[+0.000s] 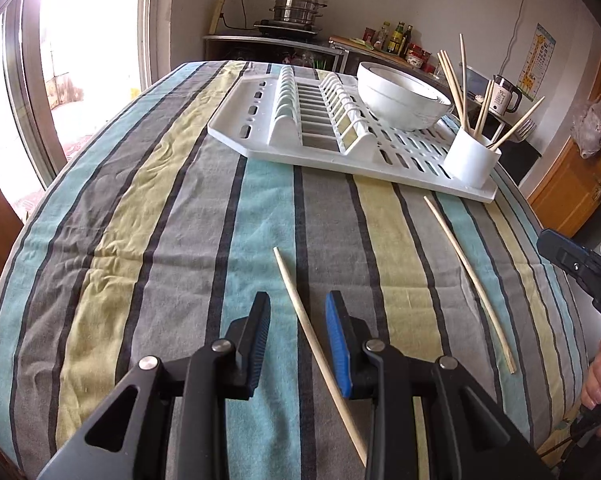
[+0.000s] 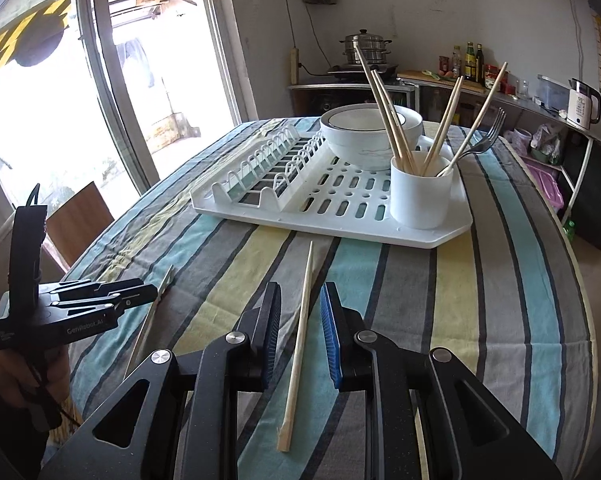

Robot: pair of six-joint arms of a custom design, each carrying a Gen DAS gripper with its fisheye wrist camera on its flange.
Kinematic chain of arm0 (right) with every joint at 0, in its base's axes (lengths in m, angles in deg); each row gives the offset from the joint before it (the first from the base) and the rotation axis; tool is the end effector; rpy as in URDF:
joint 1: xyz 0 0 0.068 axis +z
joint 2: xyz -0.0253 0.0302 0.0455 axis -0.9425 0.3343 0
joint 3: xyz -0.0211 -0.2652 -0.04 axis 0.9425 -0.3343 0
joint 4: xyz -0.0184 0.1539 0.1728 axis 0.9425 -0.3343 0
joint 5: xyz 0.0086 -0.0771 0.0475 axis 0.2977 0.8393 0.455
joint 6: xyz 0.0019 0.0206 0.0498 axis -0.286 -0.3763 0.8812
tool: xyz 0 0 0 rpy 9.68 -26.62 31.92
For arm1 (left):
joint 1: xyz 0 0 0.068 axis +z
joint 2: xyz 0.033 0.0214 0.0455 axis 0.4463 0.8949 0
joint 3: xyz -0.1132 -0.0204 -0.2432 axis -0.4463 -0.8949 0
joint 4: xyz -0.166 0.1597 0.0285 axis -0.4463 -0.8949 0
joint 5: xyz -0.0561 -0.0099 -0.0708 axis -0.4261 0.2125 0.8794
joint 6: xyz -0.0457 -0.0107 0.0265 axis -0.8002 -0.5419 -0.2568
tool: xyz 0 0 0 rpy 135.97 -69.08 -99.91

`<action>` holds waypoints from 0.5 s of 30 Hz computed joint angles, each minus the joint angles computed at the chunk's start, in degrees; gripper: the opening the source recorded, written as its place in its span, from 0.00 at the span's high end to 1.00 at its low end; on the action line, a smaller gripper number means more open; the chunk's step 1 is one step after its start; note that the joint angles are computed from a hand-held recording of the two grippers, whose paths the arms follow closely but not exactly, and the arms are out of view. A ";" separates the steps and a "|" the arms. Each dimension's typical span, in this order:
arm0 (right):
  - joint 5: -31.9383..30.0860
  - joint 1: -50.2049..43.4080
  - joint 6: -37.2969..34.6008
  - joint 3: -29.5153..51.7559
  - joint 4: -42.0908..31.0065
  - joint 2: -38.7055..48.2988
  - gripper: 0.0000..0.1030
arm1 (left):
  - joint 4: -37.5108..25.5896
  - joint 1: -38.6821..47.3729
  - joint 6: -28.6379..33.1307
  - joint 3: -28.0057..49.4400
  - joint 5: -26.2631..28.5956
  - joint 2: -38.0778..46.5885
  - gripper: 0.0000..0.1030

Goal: Organize utensils
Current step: 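Move both tools back toward the remaining chopsticks on the cloth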

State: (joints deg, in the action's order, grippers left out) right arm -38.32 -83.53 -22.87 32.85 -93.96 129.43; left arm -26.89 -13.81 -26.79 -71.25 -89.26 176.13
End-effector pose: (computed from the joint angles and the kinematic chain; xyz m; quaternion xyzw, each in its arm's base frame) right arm 0.3333 -0.0507 0.0852 -0.3937 0.8212 0.2443 0.3330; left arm 0.1619 -0.1127 0.0534 -0.2665 0.9035 -0.0005 0.3357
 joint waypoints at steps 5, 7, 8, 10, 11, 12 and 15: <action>5.45 6.04 4.28 3.48 2.18 3.81 0.80 | 2.68 3.63 3.16 1.07 3.25 2.58 0.71; 7.66 8.18 5.73 5.11 2.73 5.49 0.80 | 2.85 4.24 3.96 1.33 3.28 2.77 0.71; 8.62 9.07 6.15 5.87 2.78 6.15 0.80 | 3.20 4.64 4.22 1.30 3.41 2.85 0.71; 10.77 10.90 7.34 7.92 2.54 7.91 0.80 | 2.91 4.94 4.51 1.68 3.39 3.02 0.71; 11.81 11.66 7.82 9.00 2.20 8.80 0.80 | 2.35 5.14 4.92 2.15 3.29 3.10 0.71; 12.68 12.31 8.22 9.86 2.00 9.54 0.80 | 1.70 4.99 4.87 2.52 3.02 3.19 0.72; 14.89 14.11 9.30 11.94 1.59 11.18 0.80 | -0.15 5.01 5.39 3.86 2.43 3.57 0.75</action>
